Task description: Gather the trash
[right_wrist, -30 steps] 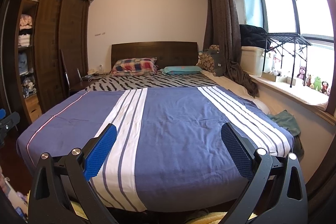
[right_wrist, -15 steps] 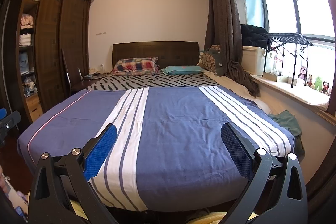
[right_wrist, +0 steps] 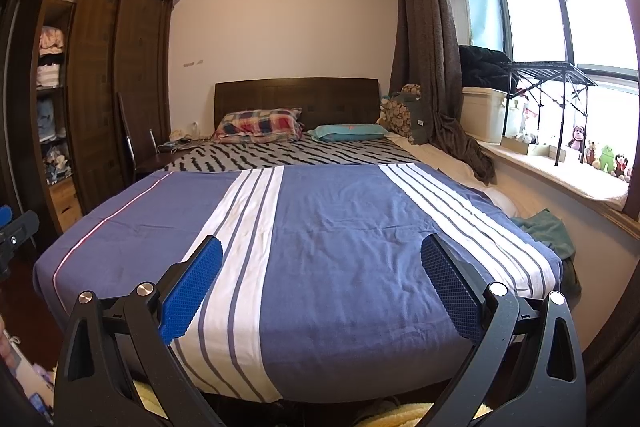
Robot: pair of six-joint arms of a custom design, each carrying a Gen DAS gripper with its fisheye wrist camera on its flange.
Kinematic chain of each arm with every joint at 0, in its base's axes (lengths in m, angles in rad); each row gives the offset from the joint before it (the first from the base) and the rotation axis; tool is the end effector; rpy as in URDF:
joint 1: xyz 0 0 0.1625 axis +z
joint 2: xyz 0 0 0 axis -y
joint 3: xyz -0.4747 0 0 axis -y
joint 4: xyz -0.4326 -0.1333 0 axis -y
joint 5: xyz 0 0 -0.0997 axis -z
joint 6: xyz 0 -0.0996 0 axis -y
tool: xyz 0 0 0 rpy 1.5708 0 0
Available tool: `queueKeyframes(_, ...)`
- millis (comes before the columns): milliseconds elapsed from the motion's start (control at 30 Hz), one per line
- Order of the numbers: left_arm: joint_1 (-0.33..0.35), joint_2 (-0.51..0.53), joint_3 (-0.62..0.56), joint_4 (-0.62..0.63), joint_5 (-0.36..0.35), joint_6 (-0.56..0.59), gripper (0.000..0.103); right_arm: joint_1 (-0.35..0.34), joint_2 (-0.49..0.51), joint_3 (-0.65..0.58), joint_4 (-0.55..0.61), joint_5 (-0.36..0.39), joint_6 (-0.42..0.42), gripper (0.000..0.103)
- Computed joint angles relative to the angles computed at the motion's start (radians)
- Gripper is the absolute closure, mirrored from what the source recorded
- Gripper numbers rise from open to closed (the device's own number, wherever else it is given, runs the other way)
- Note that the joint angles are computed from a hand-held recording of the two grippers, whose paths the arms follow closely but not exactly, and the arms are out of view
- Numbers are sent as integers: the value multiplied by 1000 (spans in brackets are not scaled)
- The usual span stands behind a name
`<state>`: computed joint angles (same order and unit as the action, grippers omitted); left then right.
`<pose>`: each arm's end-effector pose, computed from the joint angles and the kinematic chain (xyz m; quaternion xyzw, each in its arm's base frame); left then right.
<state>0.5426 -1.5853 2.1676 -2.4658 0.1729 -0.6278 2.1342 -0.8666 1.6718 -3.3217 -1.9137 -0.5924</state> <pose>-0.2607 -0.4275 0.4462 0.0096 0.6466 -0.6248 0.4376 0.4804 -0.5736 0.2384 0.4141 -0.7772 0.4465 0.1584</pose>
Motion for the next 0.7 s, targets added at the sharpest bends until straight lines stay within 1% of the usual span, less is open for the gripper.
queueKeyframes(700,-2,11,-3,-37,2,28,8,4,4,-2,7,-2,7,3)
